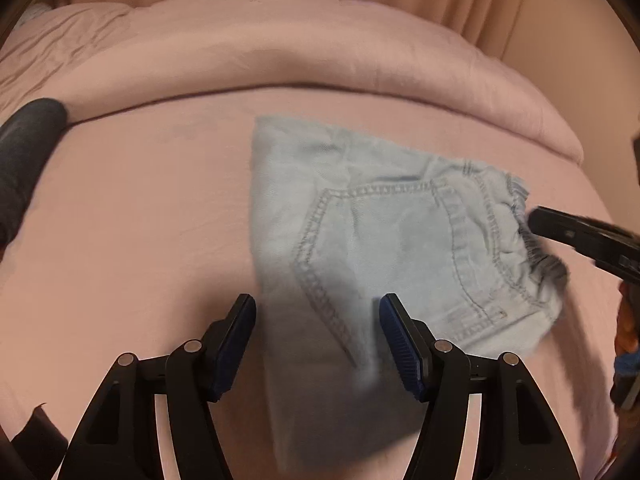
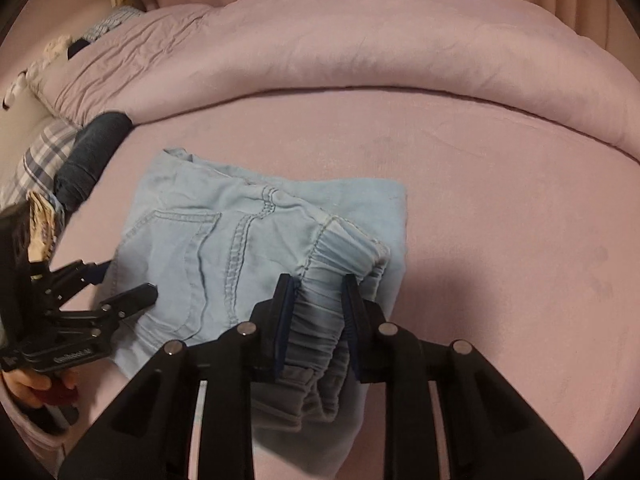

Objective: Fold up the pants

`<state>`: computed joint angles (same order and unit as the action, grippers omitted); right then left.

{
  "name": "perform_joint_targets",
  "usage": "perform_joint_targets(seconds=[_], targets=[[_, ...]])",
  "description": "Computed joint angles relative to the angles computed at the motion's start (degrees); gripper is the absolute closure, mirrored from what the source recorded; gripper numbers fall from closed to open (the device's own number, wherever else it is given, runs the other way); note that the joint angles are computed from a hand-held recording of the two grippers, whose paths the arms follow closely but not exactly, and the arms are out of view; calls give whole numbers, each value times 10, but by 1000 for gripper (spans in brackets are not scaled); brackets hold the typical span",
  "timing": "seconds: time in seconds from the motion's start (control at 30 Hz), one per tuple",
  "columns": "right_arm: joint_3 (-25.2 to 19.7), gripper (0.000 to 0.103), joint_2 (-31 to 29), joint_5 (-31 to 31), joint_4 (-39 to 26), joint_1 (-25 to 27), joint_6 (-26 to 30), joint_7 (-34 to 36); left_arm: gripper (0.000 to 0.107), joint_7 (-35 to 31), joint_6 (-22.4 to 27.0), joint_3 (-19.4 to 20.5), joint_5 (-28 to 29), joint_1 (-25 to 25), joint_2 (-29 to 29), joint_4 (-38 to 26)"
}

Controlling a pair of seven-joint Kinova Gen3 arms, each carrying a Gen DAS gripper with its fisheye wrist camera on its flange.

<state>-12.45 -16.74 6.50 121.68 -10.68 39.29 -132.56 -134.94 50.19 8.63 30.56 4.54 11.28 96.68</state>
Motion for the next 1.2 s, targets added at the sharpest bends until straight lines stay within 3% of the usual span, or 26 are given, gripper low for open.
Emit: perform_joint_targets(seconds=[0.1, 0.17, 0.3, 0.4, 0.5, 0.53, 0.6, 0.77, 0.87, 1.07, 1.2], targets=[[-4, 75, -62, -13, 17, -12, -10, 8, 42, -56, 8, -9, 46, -23, -30, 27], [-19, 76, -84, -19, 18, -17, 4, 22, 42, -67, 13, -7, 45, -31, -34, 35], [-59, 80, -39, -14, 18, -8, 38, 23, 40, -30, 6, -15, 10, -9, -10, 42], [-73, 80, -22, 14, 39, -7, 3, -20, 39, -23, -3, -11, -3, -3, -10, 39], [-49, 78, -19, 2, 26, -21, 18, -17, 39, 19, 0, -13, -34, 8, -22, 32], [-49, 78, -21, 2, 19, -22, 32, -22, 39, 34, -3, -17, -44, 15, -30, 34], [-62, 67, -39, 4, 6, -19, 70, -49, 39, 42, -8, -20, -52, 9, -54, 45], [-109, 58, -100, 3, -17, -16, 156, -98, 37, 50, 10, -44, -71, -3, -110, 60], [-130, 53, -126, -2, -44, -16, 207, -111, 31, 45, 34, -63, -69, -13, -149, 63], [-175, 43, -153, -14, -112, 1, 290, -130, 31, 56, 99, -98, -55, -16, -212, 44], [-211, 39, -159, -14, -159, 11, 341, -130, 30, 89, 131, -97, -77, -18, -238, 24]])
